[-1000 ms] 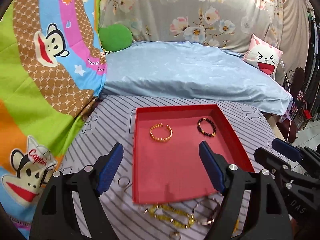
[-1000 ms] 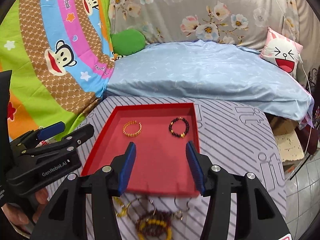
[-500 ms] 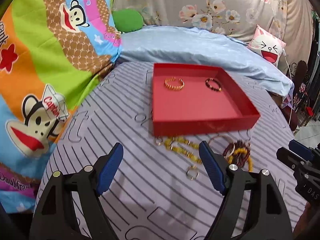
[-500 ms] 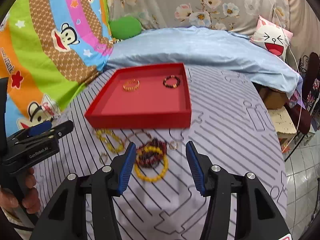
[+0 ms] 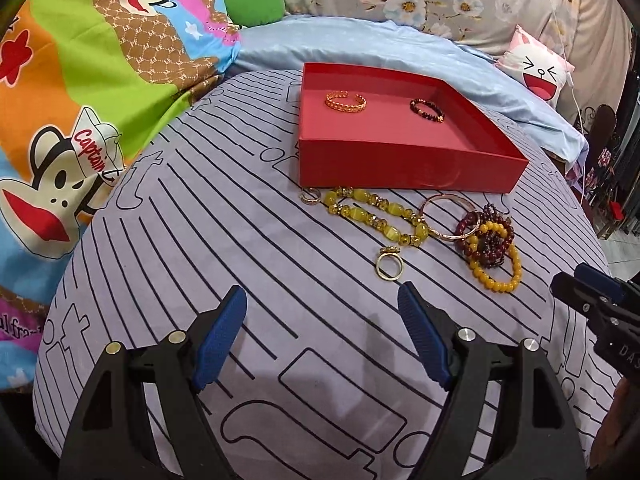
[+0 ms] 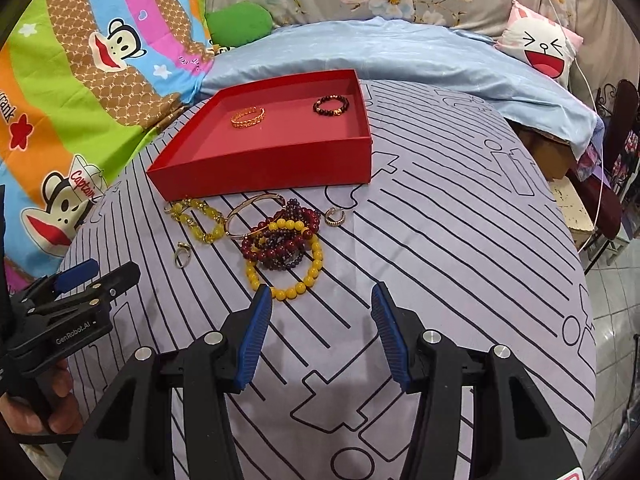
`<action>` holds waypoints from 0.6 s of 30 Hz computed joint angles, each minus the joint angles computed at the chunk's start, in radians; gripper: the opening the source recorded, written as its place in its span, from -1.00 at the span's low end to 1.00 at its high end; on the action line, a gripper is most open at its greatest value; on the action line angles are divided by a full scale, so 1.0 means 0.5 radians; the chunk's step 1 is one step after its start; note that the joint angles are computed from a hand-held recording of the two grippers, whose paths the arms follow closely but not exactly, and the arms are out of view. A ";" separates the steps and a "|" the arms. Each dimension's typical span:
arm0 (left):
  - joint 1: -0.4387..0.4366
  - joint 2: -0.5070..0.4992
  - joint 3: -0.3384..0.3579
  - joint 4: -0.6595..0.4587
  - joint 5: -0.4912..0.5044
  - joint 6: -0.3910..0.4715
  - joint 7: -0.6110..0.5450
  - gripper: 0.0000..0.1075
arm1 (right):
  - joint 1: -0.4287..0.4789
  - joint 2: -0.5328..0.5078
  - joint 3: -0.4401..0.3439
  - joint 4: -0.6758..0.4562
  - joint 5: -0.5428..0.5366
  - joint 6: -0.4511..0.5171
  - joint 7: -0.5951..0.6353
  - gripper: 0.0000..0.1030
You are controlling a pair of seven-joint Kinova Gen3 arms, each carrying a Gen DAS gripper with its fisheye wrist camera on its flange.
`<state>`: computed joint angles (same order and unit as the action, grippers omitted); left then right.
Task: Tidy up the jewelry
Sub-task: 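Lift both open tools out of the red tray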
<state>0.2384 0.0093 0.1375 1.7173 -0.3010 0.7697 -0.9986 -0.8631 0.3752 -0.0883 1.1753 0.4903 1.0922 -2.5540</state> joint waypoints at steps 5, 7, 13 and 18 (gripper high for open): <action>0.024 0.037 0.009 -0.034 -0.050 0.000 0.019 0.38 | 0.023 0.045 0.005 -0.052 -0.039 0.000 0.040 -0.02; 0.026 0.053 0.000 -0.050 -0.043 0.004 0.020 0.38 | 0.031 0.056 0.011 -0.070 -0.050 -0.007 0.061 -0.02; 0.016 0.125 -0.045 -0.136 -0.075 0.017 0.053 0.38 | 0.048 0.096 0.027 -0.117 -0.092 -0.013 0.116 -0.02; 0.026 0.245 -0.103 -0.275 -0.185 0.023 0.114 0.38 | 0.069 0.119 0.038 -0.150 -0.137 -0.030 0.147 -0.02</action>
<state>0.2512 0.1318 0.0860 1.5796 -0.3935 0.7812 -0.9417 -0.8286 0.4349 -0.0693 1.1001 0.4220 1.0771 -2.4806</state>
